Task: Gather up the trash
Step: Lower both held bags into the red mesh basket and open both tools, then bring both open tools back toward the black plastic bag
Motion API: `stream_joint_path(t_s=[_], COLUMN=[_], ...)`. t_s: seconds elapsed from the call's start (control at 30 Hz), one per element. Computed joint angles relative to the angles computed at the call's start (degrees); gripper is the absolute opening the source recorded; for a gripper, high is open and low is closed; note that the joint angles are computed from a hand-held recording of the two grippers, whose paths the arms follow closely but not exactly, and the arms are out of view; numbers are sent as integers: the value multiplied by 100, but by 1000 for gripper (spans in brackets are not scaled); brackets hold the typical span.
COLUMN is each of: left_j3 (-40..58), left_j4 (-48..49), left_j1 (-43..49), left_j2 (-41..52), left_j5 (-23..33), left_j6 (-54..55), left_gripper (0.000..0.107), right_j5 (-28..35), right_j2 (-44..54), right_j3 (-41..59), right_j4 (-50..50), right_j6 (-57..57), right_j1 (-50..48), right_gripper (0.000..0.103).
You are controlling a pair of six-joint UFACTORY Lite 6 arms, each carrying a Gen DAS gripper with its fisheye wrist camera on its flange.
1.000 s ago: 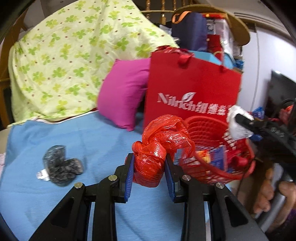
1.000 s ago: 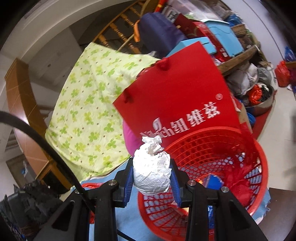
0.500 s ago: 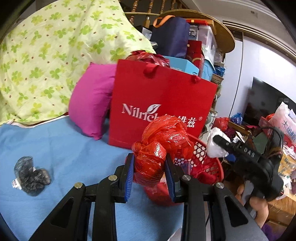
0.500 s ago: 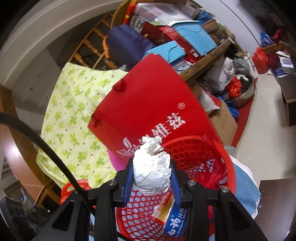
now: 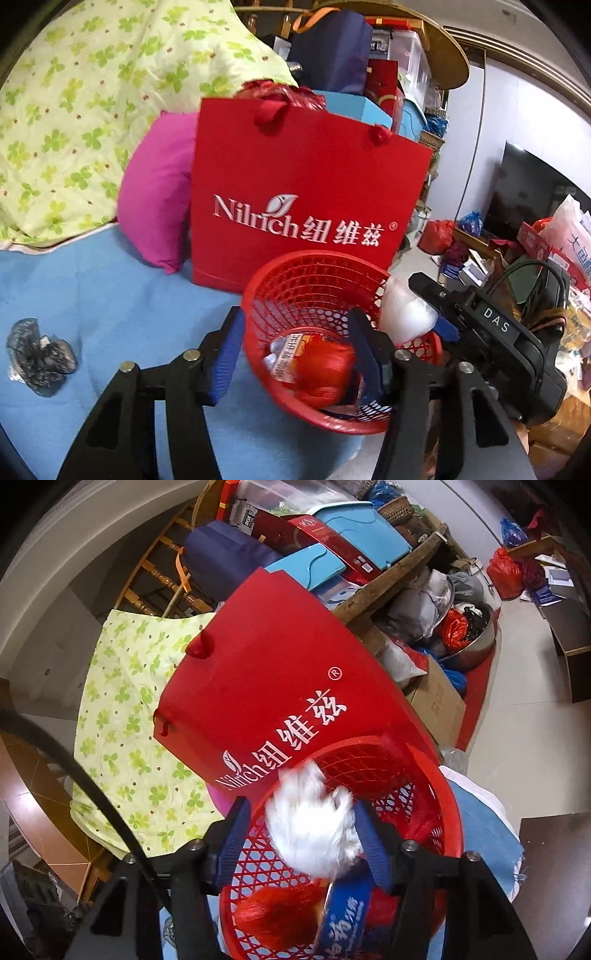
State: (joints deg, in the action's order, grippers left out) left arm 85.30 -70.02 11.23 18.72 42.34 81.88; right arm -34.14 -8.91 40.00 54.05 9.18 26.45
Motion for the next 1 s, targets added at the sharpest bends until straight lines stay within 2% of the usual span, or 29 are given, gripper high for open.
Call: stream_joint_path(t_s=[0.1,0.3,0.43,0.57,0.73,0.9,1.0], left_j3=[-36,30,373,1399,3169,5254,5938], left_j4=[-22,-145,-332,53,1220,2713,3125], left_j1=[277,1192,1882,2469,3024,3313,3394], left_j2=[-66,-22,335,1165,2473,3921,4439], left_j5=[69,15,-340,-784,-931,-587,-476], left_j6=[167,517,532,-106,-1628,-3381,-3750], left_gripper=[59,59,61,61,61,61,61], right_j5=[-188,-929,-1501,-1839,-1311,-239,264], right_j2=[39,438,959,1800,2933,4015,4659], right_j3=[57,643,1237,2207,3616,4993,5860], right_j4=[123,1051,1176,1158,1194,1310,1705], right_j6=[-172,-1579,-2331,-3165,-3845,-3986,-4329], right_j1=[166,935,1567,2219,2505,2445,2406], right_gripper=[62,62,62,62,62,62,62])
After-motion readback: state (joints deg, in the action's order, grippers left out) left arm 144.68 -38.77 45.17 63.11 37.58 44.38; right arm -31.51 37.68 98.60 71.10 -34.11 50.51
